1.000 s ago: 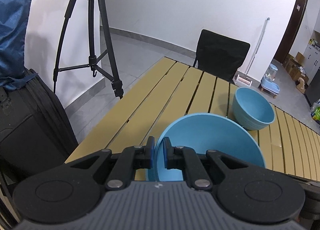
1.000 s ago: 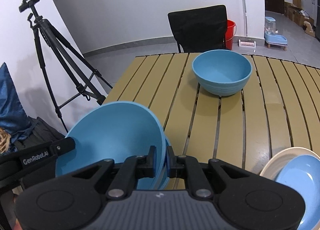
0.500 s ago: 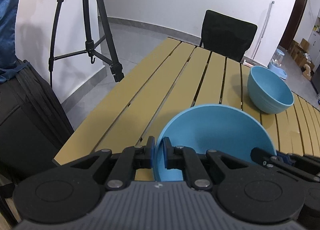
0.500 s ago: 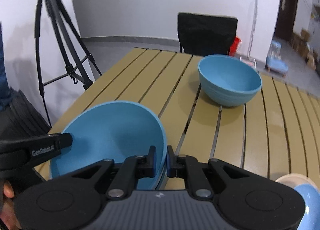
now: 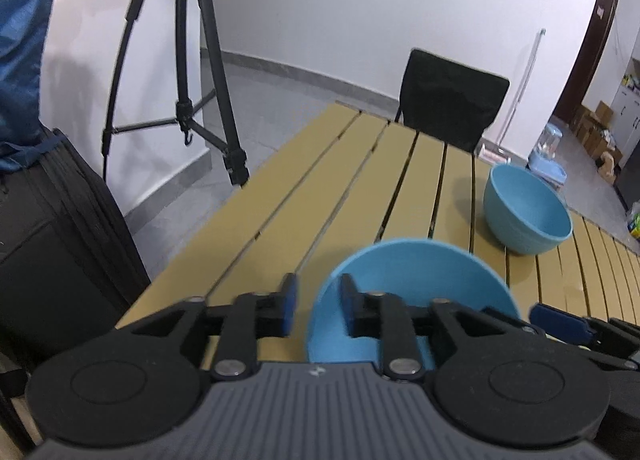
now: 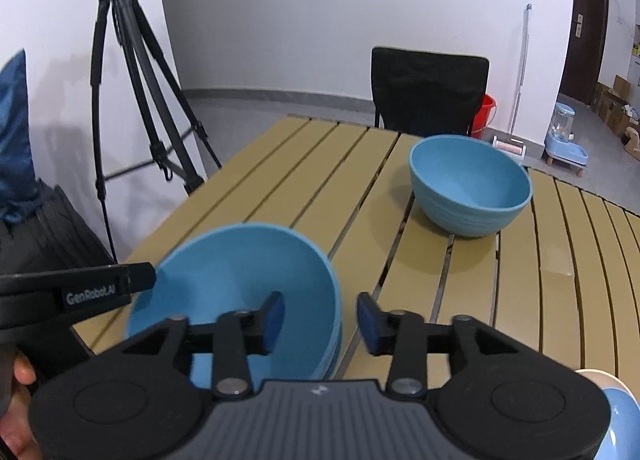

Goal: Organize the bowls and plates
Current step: 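Lower the bowl into the placed bowl and open both grippers, then pull both grippers back and move them to the last large blue bowl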

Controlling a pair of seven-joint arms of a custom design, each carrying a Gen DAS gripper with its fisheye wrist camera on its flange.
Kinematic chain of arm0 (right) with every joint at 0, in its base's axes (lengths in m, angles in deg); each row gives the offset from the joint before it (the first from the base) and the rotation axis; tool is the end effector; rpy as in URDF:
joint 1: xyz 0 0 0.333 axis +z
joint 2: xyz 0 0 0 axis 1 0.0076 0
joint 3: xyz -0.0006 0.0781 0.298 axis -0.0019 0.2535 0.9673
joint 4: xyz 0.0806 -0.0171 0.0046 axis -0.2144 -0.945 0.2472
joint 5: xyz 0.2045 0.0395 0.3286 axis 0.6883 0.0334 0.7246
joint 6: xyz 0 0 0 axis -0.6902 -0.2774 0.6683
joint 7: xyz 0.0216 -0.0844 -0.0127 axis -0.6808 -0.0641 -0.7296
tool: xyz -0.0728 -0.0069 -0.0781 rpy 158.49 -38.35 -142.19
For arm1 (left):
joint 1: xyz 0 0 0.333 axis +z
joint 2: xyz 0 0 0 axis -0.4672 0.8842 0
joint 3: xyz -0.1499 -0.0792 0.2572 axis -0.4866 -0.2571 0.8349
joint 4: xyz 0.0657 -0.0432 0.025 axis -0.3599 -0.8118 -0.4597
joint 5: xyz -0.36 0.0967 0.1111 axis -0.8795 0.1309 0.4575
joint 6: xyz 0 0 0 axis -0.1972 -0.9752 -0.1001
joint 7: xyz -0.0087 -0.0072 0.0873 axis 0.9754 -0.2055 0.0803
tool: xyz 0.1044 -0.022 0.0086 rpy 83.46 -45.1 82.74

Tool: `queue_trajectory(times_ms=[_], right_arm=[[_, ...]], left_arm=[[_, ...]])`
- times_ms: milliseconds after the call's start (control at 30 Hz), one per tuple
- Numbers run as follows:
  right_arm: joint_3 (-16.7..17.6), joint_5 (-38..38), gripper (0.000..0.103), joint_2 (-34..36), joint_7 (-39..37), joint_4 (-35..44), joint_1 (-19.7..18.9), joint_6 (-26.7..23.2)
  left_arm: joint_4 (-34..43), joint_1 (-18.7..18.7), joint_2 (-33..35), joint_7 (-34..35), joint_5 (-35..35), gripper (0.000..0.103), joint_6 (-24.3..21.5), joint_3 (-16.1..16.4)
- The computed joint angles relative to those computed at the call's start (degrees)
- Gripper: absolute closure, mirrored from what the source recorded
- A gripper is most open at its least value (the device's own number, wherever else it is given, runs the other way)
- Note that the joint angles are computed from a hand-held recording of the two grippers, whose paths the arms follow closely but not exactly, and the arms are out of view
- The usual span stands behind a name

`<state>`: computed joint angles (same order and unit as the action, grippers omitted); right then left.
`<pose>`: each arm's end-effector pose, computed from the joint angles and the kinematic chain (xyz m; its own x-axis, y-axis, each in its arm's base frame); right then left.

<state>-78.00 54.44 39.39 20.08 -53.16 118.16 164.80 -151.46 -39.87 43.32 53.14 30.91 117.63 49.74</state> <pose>0.6234 0.3307 0.4258 0.3854 -0.9195 -0.0771 -0.6876 -0.2304 -0.6886 0.5834 -0.2159 0.4272 0.3938 -0.9106 0.1256 -0.6227 -0.3647 -0.6923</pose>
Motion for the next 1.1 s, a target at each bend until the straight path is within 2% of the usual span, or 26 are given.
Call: queue_trajectory(times_ms=[67,133,200,267,400,433,467,533,733,1100], right_arm=[[0.6,0.9,0.047,-1.2,-0.3,-1.1,-0.7,0.7],[0.7,1.6,0.041,-2.5,-0.2,-2.5,-1.1,1.3],[0.5,2.0,0.033,-3.8,0.3,-3.6,-1.3,1.4],[1.1,3.0,0.018,-5.4,0.4,-5.2,-2.2,1.5],[2.2,4.9,0.013,-9.0,0.0,-8.9,-3.9,2.1],[2.5,5.5,0.008,-10.1,-0.2,-9.9,-4.5,2.2],[3.0,6.4,0.004,-11.2,-0.8,-11.0,-5.2,2.4],[3.7,7.6,0.0,-13.3,-1.7,-13.0,-6.2,2.6],[2.7,4.3,0.0,-20.2,1.6,-19.7,-7.4,3.4],[5.1,7.0,0.0,-32.3,-0.5,-31.1,-13.5,6.1]], left_arm=[[-0.3,-0.5,-1.2,-1.4,1.6,0.063,-1.4,0.0],[-0.7,-0.6,-2.3,-2.2,2.5,0.057,-2.2,-0.4],[-1.1,-0.7,-3.5,-2.9,3.3,0.043,-3.1,-0.9],[-1.7,-0.7,-4.7,-3.9,4.2,0.03,-3.6,-1.5],[-2.5,-0.8,-7.1,-4.3,4.8,0.013,-5.2,-3.0],[-2.6,-0.8,-7.6,-4.1,4.6,0.009,-5.5,-3.4],[-2.6,-0.9,-8.1,-4.0,4.4,0.0,-5.7,-3.7],[-3.0,-1.0,-9.1,-4.4,4.2,0.0,-5.8,-4.4],[-3.7,-1.9,-11.7,-3.9,2.6,0.0,-8.1,-6.7],[-2.3,-4.8,-12.9,-4.2,2.1,0.0,-12.4,-9.6]])
